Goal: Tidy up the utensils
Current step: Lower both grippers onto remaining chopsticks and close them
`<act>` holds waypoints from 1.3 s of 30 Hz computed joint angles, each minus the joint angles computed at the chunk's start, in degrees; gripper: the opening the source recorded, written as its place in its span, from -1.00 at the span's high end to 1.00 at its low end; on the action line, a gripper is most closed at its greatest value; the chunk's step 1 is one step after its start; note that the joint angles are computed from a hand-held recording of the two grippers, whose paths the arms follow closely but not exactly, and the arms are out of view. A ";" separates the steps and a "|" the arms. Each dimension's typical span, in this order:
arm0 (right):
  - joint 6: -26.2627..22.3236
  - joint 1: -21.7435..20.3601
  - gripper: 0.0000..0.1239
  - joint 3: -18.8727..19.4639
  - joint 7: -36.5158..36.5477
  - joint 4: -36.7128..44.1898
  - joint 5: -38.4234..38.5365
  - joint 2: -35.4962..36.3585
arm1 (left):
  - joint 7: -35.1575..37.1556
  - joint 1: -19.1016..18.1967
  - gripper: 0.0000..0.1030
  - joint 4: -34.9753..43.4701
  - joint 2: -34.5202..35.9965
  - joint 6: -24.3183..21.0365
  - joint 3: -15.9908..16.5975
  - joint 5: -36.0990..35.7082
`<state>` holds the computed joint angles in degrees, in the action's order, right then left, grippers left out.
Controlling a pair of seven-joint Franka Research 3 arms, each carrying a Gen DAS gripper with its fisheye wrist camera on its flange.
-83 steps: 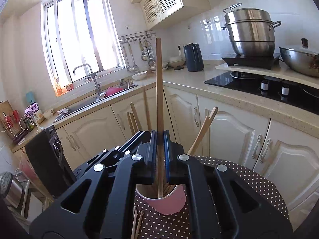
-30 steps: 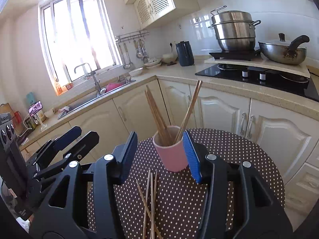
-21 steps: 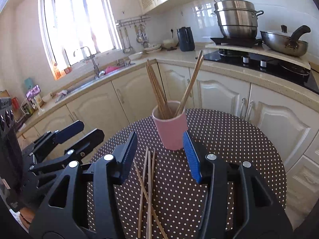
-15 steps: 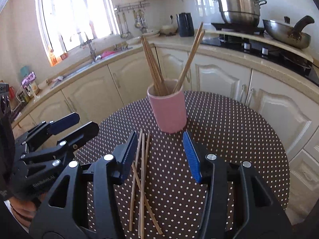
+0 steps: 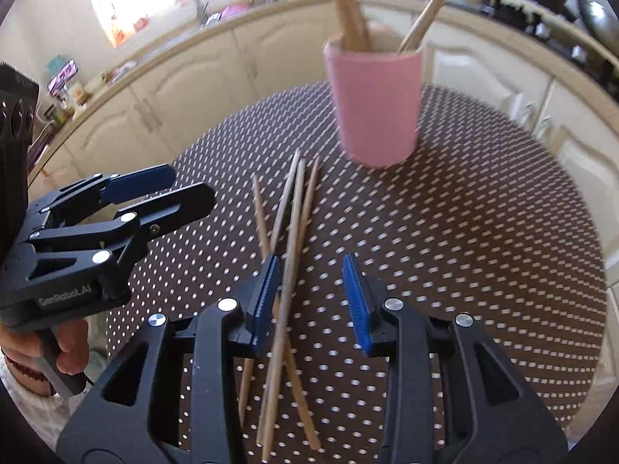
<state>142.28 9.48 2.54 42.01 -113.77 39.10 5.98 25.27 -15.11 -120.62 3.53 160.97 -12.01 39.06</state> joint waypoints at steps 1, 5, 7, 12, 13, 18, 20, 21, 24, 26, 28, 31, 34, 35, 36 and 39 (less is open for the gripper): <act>-0.92 0.07 0.46 0.03 0.82 0.69 -0.31 0.61 | 1.17 0.11 -0.21 -0.02 0.18 -0.24 -0.18 -1.66; -5.06 0.09 0.53 0.13 4.51 4.15 -1.96 3.44 | 6.35 0.46 -0.21 0.02 0.93 -1.52 -0.63 -8.38; -6.62 -0.08 0.59 0.27 5.87 5.85 -2.49 4.82 | 8.44 0.66 -0.21 -0.06 1.35 -1.70 -0.75 -11.71; -8.77 -0.38 0.80 0.81 6.95 7.96 -2.77 6.72 | 11.83 0.71 -0.21 1.06 3.08 -2.12 -0.80 -16.33; -8.83 -0.37 0.86 0.93 7.01 8.13 -2.77 6.84 | 12.63 0.74 -0.21 1.45 3.64 -2.26 -0.93 -17.54; -9.45 -1.70 0.88 0.62 5.67 8.49 -1.57 6.78 | 14.96 0.70 -0.21 4.10 6.49 -3.41 -1.24 -21.74; -10.07 -2.68 0.88 0.14 4.67 8.41 -1.10 6.52 | 14.53 0.20 -0.21 5.28 7.47 -4.20 -0.92 -21.77; -10.21 -2.95 0.88 -0.04 4.56 8.49 -1.08 6.50 | 15.20 0.29 -0.21 6.01 8.23 -4.36 -1.18 -22.81; -10.80 -3.83 0.88 -0.47 3.96 8.65 -0.94 6.51 | 14.36 -0.58 -0.21 8.17 9.90 -5.99 -0.73 -22.50; -11.35 -4.40 0.88 -0.69 3.36 8.74 -0.77 6.48 | 13.79 -0.99 -0.20 9.38 10.87 -6.48 -0.60 -22.39; -11.94 -4.93 0.88 -0.86 2.68 8.80 -0.51 6.50 | 12.87 -1.65 -0.14 10.35 11.55 -7.41 -0.13 -21.26; -12.86 -5.58 0.88 -1.05 1.70 8.95 -0.15 6.43 | 12.24 -2.27 0.08 11.71 12.11 -9.35 0.20 -19.62; -13.56 -6.00 0.88 -1.17 0.97 9.06 0.21 6.43 | 13.28 -1.79 0.23 11.39 11.66 -10.12 -0.02 -20.00; -13.73 -6.09 0.88 -1.20 0.78 9.14 0.27 6.49 | 13.23 -1.86 0.29 11.53 11.61 -10.77 0.09 -19.70; -13.93 -6.24 0.88 -1.25 0.50 9.21 0.41 6.54 | 13.13 -1.89 0.33 11.57 11.53 -11.19 0.13 -19.53; -13.96 -5.99 0.88 -1.19 0.91 9.12 0.09 6.36 | 13.36 -1.78 0.45 10.49 10.46 -11.99 0.29 -18.69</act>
